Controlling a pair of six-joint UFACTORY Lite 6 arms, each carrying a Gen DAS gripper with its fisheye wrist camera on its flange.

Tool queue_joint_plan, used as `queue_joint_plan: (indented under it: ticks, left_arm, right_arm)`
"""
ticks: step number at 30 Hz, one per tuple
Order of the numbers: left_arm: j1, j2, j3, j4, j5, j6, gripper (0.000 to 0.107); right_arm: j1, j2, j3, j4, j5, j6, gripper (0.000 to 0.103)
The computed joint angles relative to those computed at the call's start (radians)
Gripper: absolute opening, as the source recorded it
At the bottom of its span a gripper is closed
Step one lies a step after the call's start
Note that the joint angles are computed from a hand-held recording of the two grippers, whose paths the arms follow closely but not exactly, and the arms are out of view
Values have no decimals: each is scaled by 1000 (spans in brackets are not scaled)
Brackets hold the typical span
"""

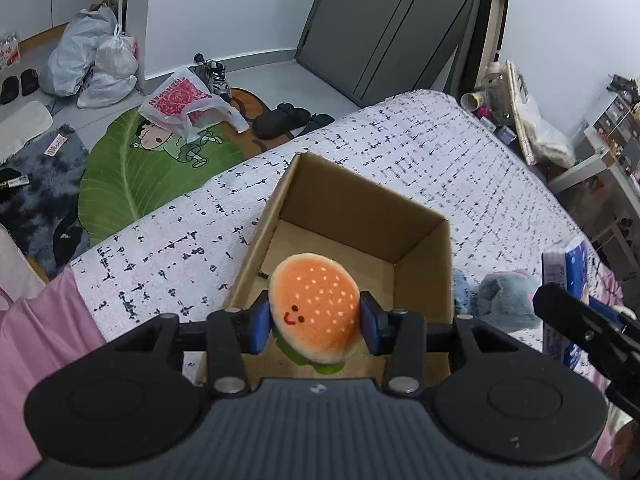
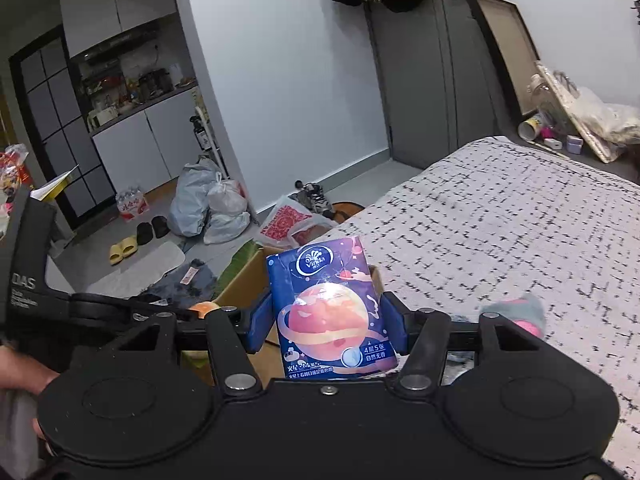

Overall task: Organize soft objects
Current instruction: 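Lift and carry the burger plush and tissue pack over the cardboard box with both tools, then open the left tool to drop the burger while the right tool drops the tissue pack into the box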

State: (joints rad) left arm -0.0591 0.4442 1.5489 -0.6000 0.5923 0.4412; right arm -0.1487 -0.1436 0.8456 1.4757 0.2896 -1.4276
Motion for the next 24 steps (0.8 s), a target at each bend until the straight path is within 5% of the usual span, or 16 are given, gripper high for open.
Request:
queue_joint_plan:
  ticks: [13,20,24]
  left_arm:
    - [65,46,29,-100,63,32,53]
    - [55,-50,-65,-116,-31,46,80]
    - [43,-87,-92,-85,-71,8,81]
  right_arm:
    - [65,81,30,164,12,-127,56]
    - [52,89,14,247,75,-193,59]
    - [33,66,-10,294,100,-233,81]
